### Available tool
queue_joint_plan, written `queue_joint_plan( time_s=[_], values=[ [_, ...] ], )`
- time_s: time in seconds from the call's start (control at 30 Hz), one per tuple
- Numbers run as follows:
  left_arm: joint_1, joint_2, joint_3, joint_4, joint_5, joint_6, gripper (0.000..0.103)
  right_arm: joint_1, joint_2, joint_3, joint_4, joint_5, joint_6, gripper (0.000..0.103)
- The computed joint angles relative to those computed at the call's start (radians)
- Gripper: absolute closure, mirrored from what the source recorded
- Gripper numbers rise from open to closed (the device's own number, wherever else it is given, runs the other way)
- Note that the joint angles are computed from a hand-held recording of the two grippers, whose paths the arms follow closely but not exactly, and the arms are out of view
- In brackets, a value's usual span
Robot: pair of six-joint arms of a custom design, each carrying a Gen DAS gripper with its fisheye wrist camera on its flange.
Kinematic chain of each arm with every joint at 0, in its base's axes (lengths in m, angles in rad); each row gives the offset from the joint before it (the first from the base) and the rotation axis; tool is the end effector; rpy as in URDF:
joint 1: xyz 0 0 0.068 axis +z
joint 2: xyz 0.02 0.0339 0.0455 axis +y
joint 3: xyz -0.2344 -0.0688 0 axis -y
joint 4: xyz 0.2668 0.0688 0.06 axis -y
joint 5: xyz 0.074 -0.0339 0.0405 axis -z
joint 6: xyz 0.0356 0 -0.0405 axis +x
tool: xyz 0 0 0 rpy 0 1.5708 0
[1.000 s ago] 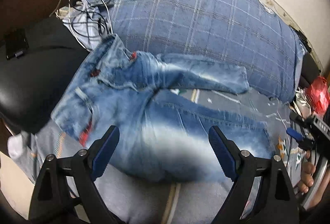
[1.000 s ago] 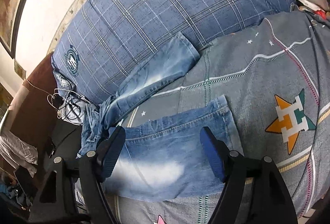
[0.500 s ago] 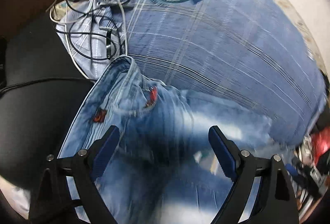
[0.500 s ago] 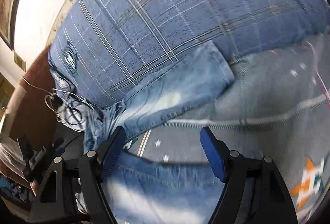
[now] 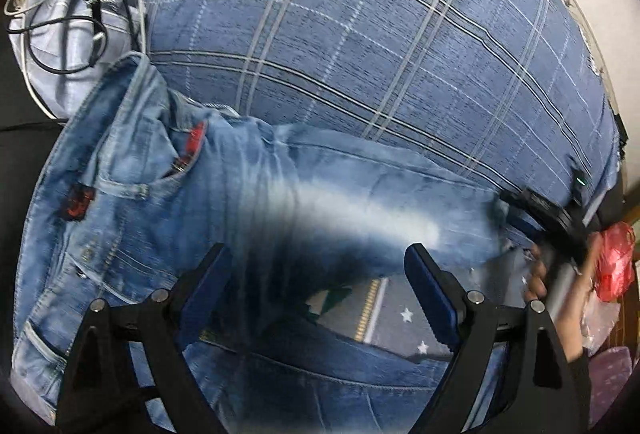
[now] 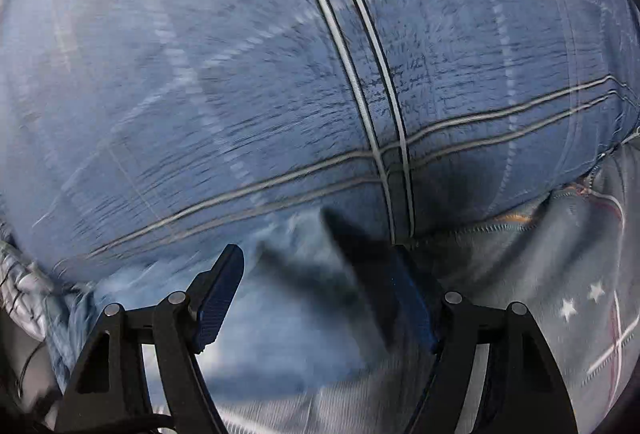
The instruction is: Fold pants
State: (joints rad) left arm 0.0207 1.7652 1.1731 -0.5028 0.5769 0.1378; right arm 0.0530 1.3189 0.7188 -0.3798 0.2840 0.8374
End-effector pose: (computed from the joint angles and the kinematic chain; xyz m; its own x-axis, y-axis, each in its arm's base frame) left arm 0.3680 -0.0118 0.1521 -0.8483 0.0976 -0.5204 0.3523 0.8377 -0.4173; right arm 0.2761 0.0047 0.1495 -0.4771 0.6888 -0.5458 0.6864 0.6799 0.2581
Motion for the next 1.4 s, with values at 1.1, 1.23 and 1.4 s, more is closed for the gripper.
queue_joint_plan(
  time_s=[1.1, 1.23, 1.4],
  values=[
    [-0.144, 0.107, 0.047, -0.138, 0.225, -0.125, 0.049, 1.432, -0.091, -0.031, -0.494, 0.533, 1.093, 0.103],
    [-0.172, 0.145, 0.064, -0.089, 0.144, -0.162, 0.099, 1.423, -0.103, -0.046, -0.485, 0.537, 1.069, 0.103],
    [-0.090, 0.101, 0.075, -0.131, 0.338, -0.197, 0.099, 1.392, -0.198, -0.087, -0.554, 0.545, 1.125, 0.103]
  ],
)
